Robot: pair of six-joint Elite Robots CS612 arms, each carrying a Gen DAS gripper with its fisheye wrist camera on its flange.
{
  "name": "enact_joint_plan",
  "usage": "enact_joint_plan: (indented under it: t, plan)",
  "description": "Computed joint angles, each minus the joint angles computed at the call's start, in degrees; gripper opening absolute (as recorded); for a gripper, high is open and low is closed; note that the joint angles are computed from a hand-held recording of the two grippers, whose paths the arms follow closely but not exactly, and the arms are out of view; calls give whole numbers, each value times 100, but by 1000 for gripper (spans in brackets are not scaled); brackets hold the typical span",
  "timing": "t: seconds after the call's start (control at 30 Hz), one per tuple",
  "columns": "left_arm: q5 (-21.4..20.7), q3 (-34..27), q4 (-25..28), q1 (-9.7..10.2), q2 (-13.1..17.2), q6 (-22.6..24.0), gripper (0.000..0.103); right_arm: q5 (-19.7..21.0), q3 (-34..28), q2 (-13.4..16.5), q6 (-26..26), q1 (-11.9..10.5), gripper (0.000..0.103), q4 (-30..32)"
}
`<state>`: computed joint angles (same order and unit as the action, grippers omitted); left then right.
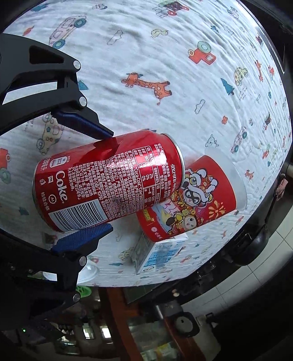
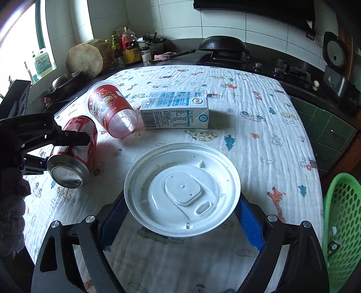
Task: Collect trash
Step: 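Drop the white lid into the green basket with the right gripper, then the Coke can with the left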
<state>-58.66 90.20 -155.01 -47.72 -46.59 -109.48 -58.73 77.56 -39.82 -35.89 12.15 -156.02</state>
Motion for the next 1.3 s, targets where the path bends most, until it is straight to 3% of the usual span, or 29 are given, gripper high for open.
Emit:
enact_joint_plan:
  t: [0.3, 0.53, 0.7, 0.87, 1.03, 1.3]
  plan:
    - [-57, -512, -309, -125, 180, 1390, 74, -141, 126, -77, 863, -443, 86, -696]
    - [-370, -1458, -423, -53, 605, 2745, 74, -945, -185, 118, 1579, -850, 86, -969]
    - [-662, -2288, -371, 18, 985, 3744, 74, -1407, -448, 302, 1937, -1096, 86, -767]
    - [-1011, -3231, -47, 94, 1451, 4452, 74, -1608, -541, 412, 2157, -1228, 86, -656]
    - [-1377, -4194, 381, 159, 1947, 4935, 74, -1520, -448, 384, 2303, -1323, 86, -748]
    - [-1812, -6475, 1676, 230, 3088, 5700, 74, -1386, 2, 155, 2295, -1410, 86, -1318]
